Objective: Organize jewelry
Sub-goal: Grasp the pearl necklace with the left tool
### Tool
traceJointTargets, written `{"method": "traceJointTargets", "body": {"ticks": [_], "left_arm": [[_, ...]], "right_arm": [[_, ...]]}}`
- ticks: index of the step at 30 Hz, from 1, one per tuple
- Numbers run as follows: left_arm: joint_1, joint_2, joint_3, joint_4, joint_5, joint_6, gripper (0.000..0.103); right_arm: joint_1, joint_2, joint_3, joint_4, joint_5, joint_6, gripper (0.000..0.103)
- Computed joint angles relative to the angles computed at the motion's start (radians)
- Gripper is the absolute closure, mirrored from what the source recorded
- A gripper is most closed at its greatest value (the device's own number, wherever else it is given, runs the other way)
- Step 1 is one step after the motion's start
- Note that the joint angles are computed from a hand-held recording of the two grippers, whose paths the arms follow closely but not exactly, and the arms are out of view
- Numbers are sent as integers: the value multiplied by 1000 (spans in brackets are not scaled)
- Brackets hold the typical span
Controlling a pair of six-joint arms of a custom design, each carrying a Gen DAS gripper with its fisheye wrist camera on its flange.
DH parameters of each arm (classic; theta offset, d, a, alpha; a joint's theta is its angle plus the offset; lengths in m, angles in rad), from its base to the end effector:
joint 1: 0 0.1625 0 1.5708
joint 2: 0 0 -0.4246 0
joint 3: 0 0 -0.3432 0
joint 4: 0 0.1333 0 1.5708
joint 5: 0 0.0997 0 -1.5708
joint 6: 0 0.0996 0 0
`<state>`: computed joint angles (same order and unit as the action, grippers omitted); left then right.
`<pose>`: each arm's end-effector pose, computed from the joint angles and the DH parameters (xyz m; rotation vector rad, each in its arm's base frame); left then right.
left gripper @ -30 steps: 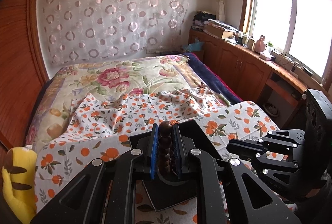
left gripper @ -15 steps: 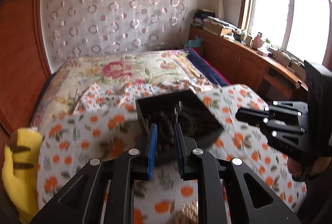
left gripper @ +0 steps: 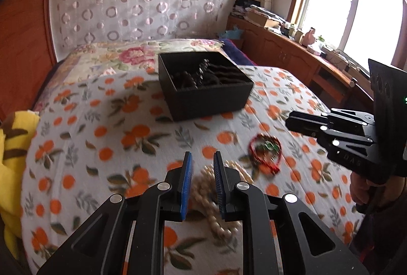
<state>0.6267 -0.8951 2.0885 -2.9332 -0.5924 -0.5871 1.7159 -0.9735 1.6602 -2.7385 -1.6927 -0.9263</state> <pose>-0.2781 -0.4679 0.1367 0.3131 2.3327 -1.0110 0.2122 -0.6141 0.2545 1.3895 -2.4227 0.5684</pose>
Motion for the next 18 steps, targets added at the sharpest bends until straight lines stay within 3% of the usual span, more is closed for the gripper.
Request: {"method": "traceJointTargets", "body": {"ticks": [5, 16, 17, 18], "left_arm": [[-12, 19, 2, -9, -35, -19, 79], [19, 61, -55, 79, -57, -66, 79], [19, 62, -56, 85, -54, -68, 83], [19, 63, -56, 88, -50, -69, 94]], "right_arm": [[-9, -35, 59, -13, 6, 5, 84], [-26, -83, 117, -29, 29, 7, 84], [-28, -85, 118, -29, 31, 7, 84], [-27, -83, 117, -30, 29, 6, 84]]}}
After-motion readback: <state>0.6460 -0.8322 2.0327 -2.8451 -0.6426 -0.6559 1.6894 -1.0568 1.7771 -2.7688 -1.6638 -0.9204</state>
